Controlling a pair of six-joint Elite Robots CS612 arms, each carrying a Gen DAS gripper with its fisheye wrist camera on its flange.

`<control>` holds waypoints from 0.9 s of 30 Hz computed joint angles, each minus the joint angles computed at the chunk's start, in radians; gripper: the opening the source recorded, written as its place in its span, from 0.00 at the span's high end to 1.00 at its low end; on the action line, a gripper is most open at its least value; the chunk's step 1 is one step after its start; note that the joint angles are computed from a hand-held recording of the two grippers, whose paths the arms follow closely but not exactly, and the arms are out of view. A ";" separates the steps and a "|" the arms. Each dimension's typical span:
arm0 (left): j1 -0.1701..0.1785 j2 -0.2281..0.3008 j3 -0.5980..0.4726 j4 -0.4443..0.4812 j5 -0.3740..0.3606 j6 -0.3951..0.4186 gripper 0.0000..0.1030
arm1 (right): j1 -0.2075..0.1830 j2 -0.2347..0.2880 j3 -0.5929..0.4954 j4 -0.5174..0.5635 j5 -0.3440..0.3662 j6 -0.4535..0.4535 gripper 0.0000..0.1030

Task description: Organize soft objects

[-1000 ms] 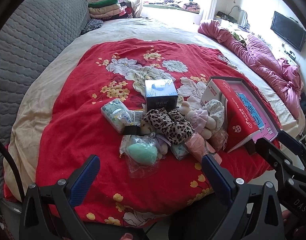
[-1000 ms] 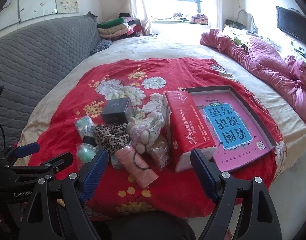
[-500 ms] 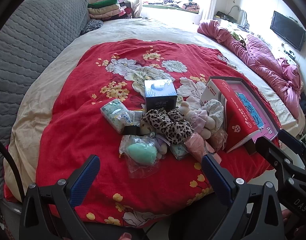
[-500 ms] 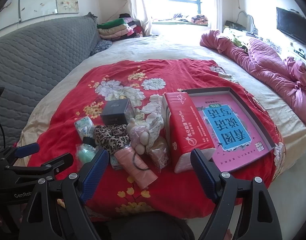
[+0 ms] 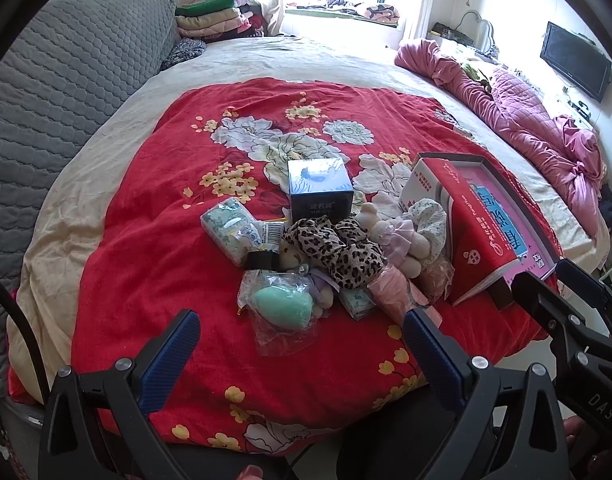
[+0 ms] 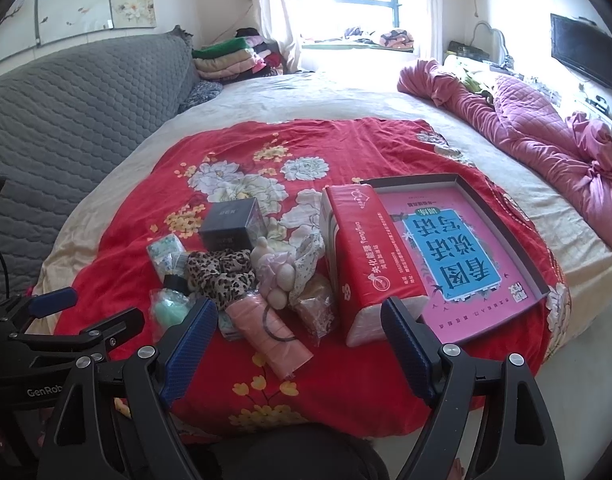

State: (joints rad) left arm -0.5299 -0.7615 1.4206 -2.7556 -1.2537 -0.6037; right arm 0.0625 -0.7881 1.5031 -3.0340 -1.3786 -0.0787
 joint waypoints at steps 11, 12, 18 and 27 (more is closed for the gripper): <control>0.004 0.004 0.001 0.000 -0.017 -0.015 0.01 | 0.000 0.004 -0.004 0.008 0.005 -0.004 0.18; 0.006 0.005 0.001 0.005 -0.017 -0.020 0.01 | 0.001 0.005 -0.005 0.011 0.004 -0.005 0.18; 0.023 0.010 0.005 0.004 -0.041 -0.036 0.01 | 0.006 0.017 -0.019 0.040 0.008 -0.023 0.18; 0.077 0.021 0.015 0.013 -0.123 -0.108 0.01 | 0.015 0.046 -0.058 0.112 0.015 -0.052 0.18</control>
